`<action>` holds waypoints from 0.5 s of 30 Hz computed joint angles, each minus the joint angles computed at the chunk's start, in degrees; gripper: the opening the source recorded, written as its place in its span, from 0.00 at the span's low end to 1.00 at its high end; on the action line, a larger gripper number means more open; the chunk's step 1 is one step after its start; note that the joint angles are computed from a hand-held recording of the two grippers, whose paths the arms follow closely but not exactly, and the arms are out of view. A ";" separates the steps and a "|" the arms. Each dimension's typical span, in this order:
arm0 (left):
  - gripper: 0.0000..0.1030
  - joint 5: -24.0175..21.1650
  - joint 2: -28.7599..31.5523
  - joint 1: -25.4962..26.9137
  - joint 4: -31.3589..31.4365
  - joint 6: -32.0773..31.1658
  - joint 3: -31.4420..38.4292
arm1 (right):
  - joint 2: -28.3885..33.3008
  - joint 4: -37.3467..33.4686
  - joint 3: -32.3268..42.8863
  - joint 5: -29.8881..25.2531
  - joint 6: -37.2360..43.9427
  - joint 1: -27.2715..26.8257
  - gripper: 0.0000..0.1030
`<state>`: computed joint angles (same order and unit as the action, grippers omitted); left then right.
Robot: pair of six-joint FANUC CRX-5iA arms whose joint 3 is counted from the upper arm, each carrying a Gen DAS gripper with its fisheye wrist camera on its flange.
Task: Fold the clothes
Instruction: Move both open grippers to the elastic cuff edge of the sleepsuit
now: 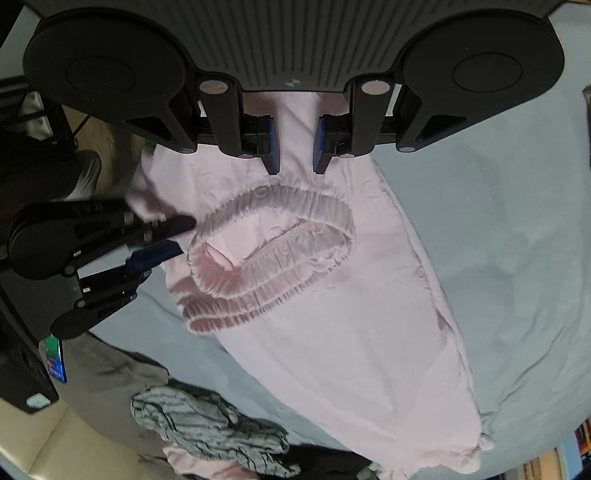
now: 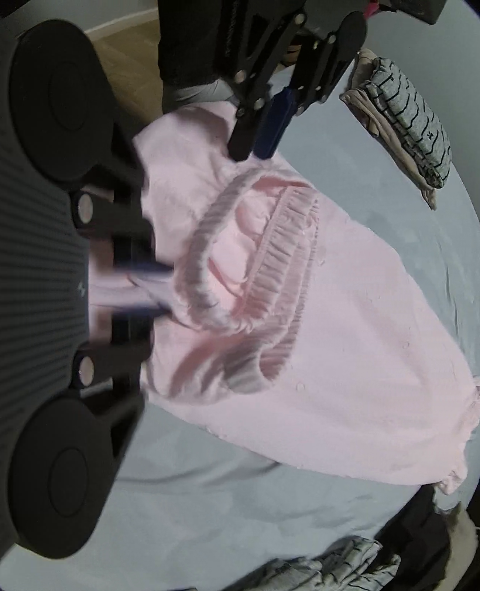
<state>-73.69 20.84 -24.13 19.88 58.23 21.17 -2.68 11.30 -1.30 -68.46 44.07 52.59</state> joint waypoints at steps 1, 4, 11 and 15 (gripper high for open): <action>0.00 0.68 -0.19 -0.11 -0.60 0.14 0.13 | -0.20 1.46 -0.31 0.26 -0.96 0.47 0.05; 0.00 4.69 -2.20 0.43 -0.63 2.00 -1.61 | -1.70 6.79 -1.24 1.57 -4.82 1.59 0.04; 0.00 9.00 -2.96 0.97 -1.59 5.71 -1.93 | -3.99 16.40 -3.79 3.48 -13.36 2.92 0.04; 0.00 7.13 -1.85 0.65 -5.16 8.36 -1.30 | -1.69 13.05 -4.14 -0.36 -11.11 2.38 0.08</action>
<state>-66.56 19.00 -23.48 14.73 66.59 19.87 -4.37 24.34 -5.44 -68.82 32.96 54.97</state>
